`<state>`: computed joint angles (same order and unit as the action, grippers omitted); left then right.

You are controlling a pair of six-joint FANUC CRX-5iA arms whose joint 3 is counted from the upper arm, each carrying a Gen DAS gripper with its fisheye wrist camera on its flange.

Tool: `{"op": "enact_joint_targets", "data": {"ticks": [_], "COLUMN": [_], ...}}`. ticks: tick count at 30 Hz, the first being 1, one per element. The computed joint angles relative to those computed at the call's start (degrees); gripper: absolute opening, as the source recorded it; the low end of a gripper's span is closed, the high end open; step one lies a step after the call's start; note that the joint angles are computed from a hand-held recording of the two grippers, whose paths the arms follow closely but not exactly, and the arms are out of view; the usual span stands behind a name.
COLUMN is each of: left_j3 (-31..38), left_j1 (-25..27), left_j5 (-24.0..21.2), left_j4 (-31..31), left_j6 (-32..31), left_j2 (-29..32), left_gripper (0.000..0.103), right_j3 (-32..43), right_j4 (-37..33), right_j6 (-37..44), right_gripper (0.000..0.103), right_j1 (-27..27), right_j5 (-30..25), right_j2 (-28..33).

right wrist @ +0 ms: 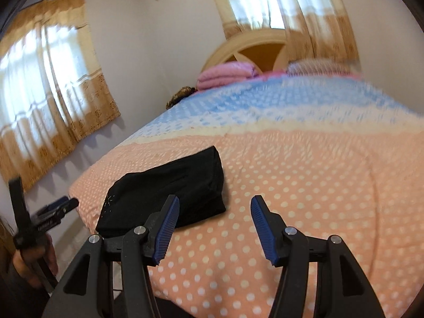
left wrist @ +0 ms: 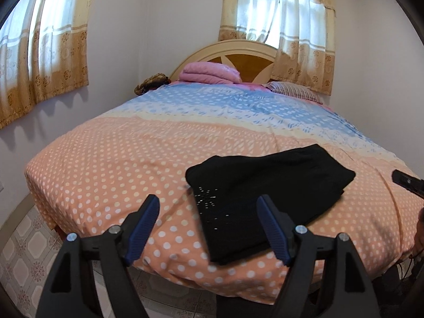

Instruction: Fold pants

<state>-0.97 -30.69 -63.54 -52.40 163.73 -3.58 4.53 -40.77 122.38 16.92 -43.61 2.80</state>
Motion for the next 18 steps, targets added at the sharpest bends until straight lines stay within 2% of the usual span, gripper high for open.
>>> {"op": "enact_joint_targets", "data": {"ticks": [5,7,9,18], "left_j3": [1.42,2.12,2.45,3.12], "left_j1": [-2.06,-3.31,-4.41,-5.44], "left_j5": [-1.45,-2.85,-3.80,-4.57], "left_j4": [-2.15,-3.23,-4.65,-5.37], "left_j6": [0.91,1.88,2.87,3.75], "left_j2": [0.82,1.27,1.38,1.69], "left_gripper": [0.085,0.094,0.096,0.099], "right_j3": [-4.07,-4.68,-5.17,-7.50], "right_j4": [-0.73,-1.33,-2.07,-1.66], "right_j6": [4.16,5.67,6.75,8.49], "right_gripper": [0.064,0.065,0.065,0.066], "right_j1": [0.67,0.55,0.39,1.98], "right_j5": [2.89,2.44,2.09,4.34], "right_j2": [-4.85,-5.96,-6.76,-8.95]}}
